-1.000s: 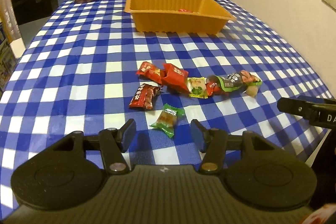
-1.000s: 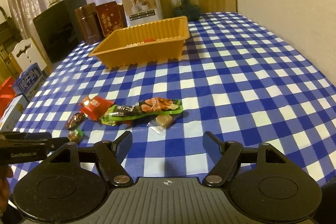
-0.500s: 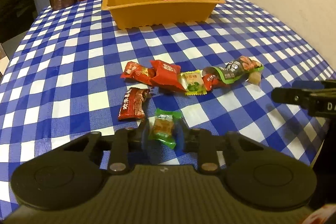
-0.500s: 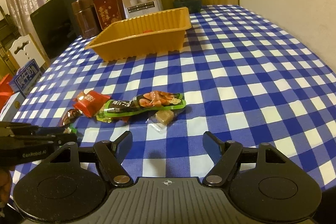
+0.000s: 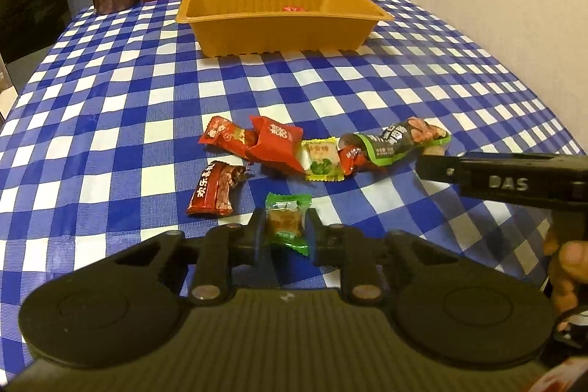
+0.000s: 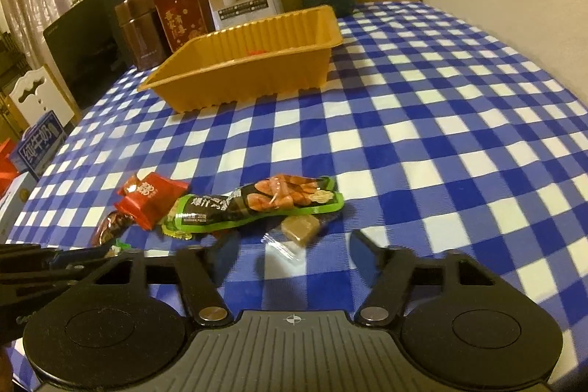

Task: Organize snacks
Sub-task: 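Grasp the green-wrapped candy with the left tool while the right tool grasps the brown square candy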

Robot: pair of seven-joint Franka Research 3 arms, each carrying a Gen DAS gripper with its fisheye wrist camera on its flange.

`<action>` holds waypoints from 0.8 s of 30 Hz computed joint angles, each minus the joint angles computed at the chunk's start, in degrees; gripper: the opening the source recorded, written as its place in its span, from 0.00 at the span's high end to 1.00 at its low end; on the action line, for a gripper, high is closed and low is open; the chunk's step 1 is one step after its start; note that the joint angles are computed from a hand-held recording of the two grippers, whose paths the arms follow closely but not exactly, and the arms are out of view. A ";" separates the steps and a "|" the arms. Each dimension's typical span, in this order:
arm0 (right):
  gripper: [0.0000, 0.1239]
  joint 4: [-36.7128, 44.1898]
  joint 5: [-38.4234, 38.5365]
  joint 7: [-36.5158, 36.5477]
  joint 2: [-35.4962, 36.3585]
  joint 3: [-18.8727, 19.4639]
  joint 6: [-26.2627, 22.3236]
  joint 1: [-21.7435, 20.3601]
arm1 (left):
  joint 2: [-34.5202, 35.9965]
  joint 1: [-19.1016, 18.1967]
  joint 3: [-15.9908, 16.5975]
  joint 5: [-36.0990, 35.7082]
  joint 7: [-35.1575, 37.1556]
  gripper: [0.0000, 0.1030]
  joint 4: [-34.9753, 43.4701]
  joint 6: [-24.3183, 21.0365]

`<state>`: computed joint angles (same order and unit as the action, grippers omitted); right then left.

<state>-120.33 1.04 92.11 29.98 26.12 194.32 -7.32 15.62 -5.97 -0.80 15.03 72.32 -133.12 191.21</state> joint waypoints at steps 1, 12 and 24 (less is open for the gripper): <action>0.54 0.57 0.19 0.04 0.30 -0.35 -0.50 0.48 | 0.06 0.36 -0.36 0.06 -0.16 0.81 0.07 0.00; 0.67 4.14 9.36 -4.46 0.93 -16.62 0.66 18.52 | 0.96 1.22 -1.27 1.16 -0.90 0.81 0.84 -0.33; 0.80 0.21 11.46 -7.83 -2.50 -14.04 -0.83 15.64 | -0.21 0.09 -0.61 1.12 -1.13 0.81 0.01 0.07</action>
<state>-120.13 12.49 84.29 27.47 12.08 193.49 8.31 15.41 -5.88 -1.41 16.16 71.19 -133.11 191.28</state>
